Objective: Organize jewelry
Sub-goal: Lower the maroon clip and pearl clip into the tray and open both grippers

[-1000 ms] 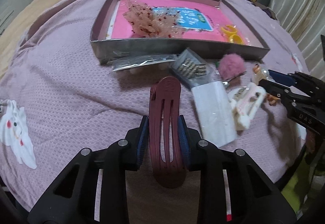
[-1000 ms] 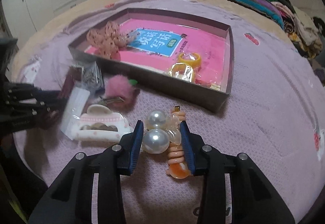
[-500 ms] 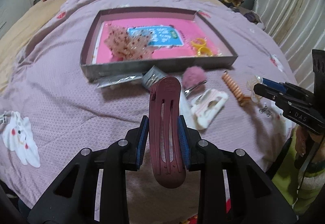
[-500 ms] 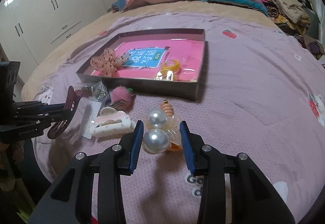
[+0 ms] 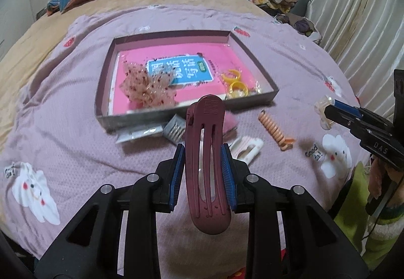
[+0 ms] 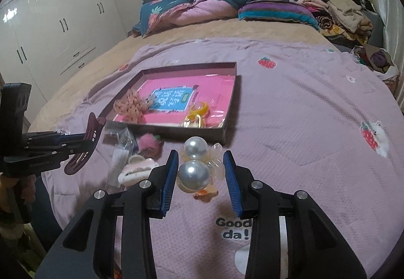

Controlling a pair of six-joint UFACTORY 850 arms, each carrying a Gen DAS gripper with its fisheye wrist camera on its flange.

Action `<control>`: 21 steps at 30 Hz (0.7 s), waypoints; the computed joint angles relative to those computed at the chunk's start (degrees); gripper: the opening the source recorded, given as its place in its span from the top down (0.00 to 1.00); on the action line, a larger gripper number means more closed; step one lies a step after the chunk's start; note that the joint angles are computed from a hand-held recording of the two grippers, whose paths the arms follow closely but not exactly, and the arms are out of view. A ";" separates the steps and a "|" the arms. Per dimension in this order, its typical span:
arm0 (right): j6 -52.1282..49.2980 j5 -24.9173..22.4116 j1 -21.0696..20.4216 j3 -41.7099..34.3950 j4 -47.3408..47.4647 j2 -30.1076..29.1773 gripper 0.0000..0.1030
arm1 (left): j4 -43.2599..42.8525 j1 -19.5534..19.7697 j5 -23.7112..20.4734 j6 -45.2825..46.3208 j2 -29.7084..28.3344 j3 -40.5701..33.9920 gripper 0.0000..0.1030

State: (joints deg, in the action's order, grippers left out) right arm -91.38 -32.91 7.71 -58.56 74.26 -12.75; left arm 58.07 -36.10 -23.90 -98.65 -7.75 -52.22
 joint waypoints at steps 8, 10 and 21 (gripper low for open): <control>1.61 0.42 -0.29 -1.52 -0.15 0.05 0.66 | -1.35 1.38 1.69 4.29 -1.91 -3.01 0.80; 2.50 0.93 -0.08 -2.14 -0.78 -0.10 0.66 | -1.06 1.95 2.33 4.95 -2.30 -3.62 0.80; 5.84 1.66 1.87 -7.23 -2.25 -2.19 0.66 | -3.38 6.54 4.92 10.09 -4.34 -6.90 0.80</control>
State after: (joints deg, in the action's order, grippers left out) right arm -85.54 -31.25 9.58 -65.79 72.00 -14.94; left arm 54.70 -29.56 -18.97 -88.57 -12.09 -59.12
